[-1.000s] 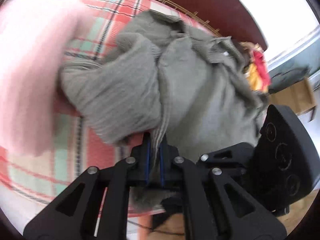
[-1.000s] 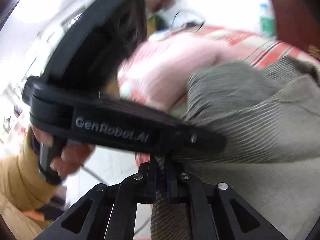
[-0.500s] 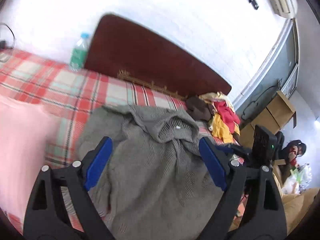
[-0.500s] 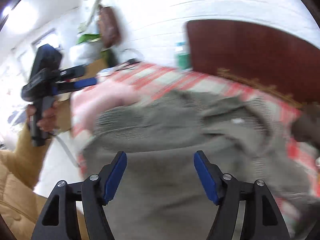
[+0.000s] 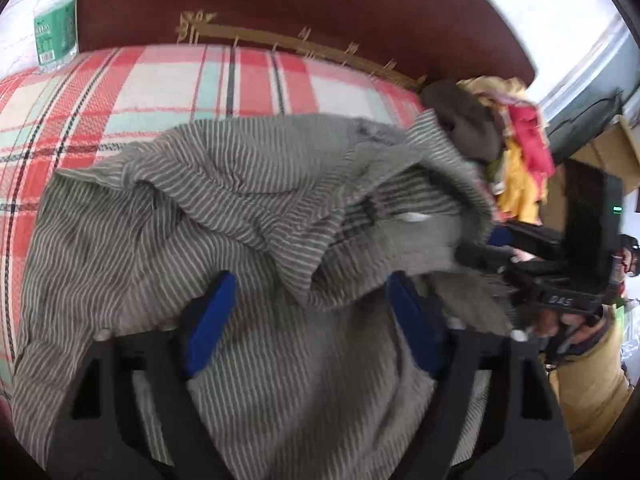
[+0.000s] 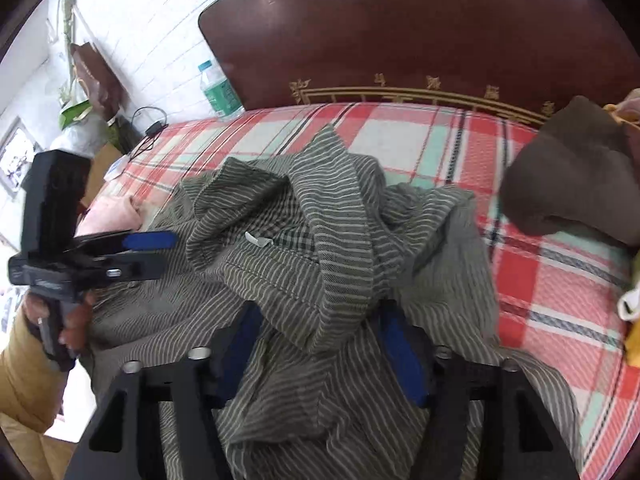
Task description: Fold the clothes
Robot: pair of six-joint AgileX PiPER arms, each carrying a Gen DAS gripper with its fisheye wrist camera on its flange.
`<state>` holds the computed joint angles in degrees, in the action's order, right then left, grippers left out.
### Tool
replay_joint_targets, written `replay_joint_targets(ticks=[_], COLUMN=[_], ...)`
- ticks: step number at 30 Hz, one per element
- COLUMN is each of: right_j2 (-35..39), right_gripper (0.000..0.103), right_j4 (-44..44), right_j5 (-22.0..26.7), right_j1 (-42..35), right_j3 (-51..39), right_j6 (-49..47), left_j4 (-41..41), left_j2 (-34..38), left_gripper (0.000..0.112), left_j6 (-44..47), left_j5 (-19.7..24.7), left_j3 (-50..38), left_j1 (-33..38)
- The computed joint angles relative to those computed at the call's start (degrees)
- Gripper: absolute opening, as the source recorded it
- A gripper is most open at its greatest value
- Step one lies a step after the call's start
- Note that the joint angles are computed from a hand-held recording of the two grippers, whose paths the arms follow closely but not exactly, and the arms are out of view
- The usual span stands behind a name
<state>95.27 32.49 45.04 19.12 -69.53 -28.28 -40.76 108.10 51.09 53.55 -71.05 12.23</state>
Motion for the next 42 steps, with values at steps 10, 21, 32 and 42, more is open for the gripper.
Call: replay_joint_targets(ticks=[10,21,32,42], right_j2=[6.85,20.58,-7.72,-24.43], right_gripper=[0.012,0.066,0.081,0.084], right_j4=[5.75,-7.01,2.0,8.98], right_j5=[7.05,7.42,6.26,20.88], right_j1=[-4.73,-4.5,-18.6,-49.15], right_j3=[-16.74,-38.11,0.27,23.72], right_j6=[-1.98,19.63,-5.98,-30.01], left_j4=[2.27,1.4,-7.93,-8.16], left_j2=[9.21,18.46,11.59,2.71], left_gripper=[0.016,0.036,0.053,0.053], left_j6=[-14.32,-29.51,-5.98,3.64], left_j5=[8.17,6.41,8.52,4.59], left_j3=[-23.87,-42.28,-24.06,-5.67], left_j1=[-1.52,-2.97,-1.04,-14.24])
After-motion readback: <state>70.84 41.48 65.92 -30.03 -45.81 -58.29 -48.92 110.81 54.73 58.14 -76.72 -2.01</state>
